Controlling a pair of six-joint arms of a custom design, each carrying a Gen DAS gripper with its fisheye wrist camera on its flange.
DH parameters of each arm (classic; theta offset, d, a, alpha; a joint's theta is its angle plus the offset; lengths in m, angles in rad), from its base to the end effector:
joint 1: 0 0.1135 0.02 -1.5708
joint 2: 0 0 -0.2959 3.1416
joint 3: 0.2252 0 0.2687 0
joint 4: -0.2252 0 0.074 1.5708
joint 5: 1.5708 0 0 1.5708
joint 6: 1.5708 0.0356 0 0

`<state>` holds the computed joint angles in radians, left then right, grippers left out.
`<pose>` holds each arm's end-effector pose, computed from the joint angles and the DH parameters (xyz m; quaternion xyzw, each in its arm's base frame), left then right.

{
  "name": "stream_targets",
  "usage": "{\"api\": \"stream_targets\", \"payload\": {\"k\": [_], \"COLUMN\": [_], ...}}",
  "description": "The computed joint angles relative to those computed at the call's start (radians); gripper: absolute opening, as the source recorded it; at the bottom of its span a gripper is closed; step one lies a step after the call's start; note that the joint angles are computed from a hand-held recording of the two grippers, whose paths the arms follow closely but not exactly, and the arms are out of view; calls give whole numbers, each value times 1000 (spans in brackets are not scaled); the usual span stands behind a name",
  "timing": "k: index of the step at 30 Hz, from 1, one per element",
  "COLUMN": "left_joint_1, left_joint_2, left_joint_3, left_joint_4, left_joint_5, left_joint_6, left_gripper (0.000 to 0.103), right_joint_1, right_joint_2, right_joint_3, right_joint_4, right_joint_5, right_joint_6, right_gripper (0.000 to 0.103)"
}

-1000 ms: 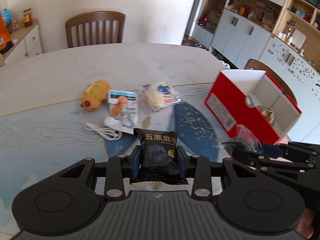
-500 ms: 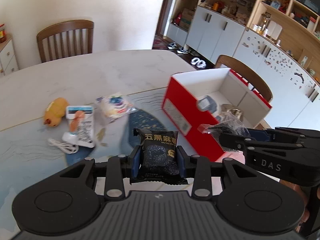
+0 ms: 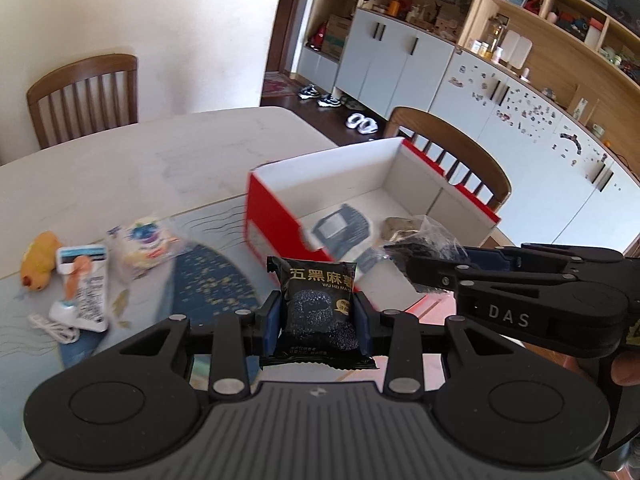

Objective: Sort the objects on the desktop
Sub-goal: 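Carry the granule bag and black sesame packet over the shoebox with both grippers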

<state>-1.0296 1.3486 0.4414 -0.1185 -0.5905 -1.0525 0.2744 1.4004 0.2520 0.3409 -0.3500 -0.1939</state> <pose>0.1288 -0.1759 0.1442 -0.0889 0.9205 -0.0806 0.3720 0.1952 0.0676 0.1132 -0.2751 0.8739 0.1762 0.3600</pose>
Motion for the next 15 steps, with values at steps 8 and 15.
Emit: {"api": "stream_targets", "payload": {"k": [8, 15], "left_joint_1": [50, 87], "left_joint_2": [167, 269], "left_joint_3": [117, 207], "left_joint_4": [92, 121], "left_joint_5": [45, 81], "left_joint_6": [90, 142], "left_gripper": [35, 35], "right_joint_1": [-160, -248], "right_joint_2": [108, 196], "right_joint_3": [75, 152], "right_joint_4": [-13, -40], "right_joint_5": [-97, -155], "right_joint_6": [-110, -176], "right_gripper": [33, 33]}}
